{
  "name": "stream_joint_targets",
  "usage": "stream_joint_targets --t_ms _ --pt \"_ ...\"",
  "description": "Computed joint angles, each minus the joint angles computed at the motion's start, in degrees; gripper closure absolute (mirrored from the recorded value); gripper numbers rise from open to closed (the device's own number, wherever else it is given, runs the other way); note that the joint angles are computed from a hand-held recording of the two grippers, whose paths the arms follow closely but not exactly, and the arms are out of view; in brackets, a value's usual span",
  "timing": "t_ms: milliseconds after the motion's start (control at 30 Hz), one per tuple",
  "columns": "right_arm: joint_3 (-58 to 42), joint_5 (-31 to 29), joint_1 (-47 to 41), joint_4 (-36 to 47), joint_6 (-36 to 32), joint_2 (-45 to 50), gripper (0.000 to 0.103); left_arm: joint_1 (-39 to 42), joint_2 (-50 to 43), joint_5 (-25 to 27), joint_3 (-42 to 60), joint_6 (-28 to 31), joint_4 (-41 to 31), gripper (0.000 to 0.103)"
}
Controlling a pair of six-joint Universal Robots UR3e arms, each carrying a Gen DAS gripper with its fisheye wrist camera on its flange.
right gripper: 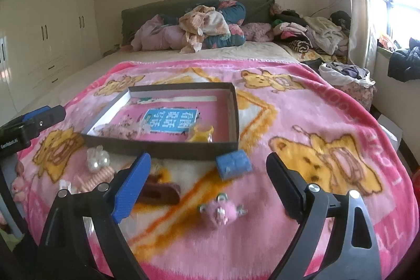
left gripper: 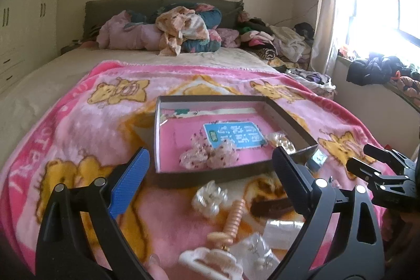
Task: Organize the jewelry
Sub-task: 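Withdraw both grippers from the tray back over the remaining items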
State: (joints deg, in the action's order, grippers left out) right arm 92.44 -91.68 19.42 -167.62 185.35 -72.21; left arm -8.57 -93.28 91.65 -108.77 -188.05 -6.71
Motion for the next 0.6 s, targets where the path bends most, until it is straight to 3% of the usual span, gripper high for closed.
stream_joint_targets --t_ms 600 --pt "12.6 0.2 -0.1 -4.7 1.6 -5.0 0.016 -0.4 8.4 0.4 -13.0 -1.6 -0.6 0.017"
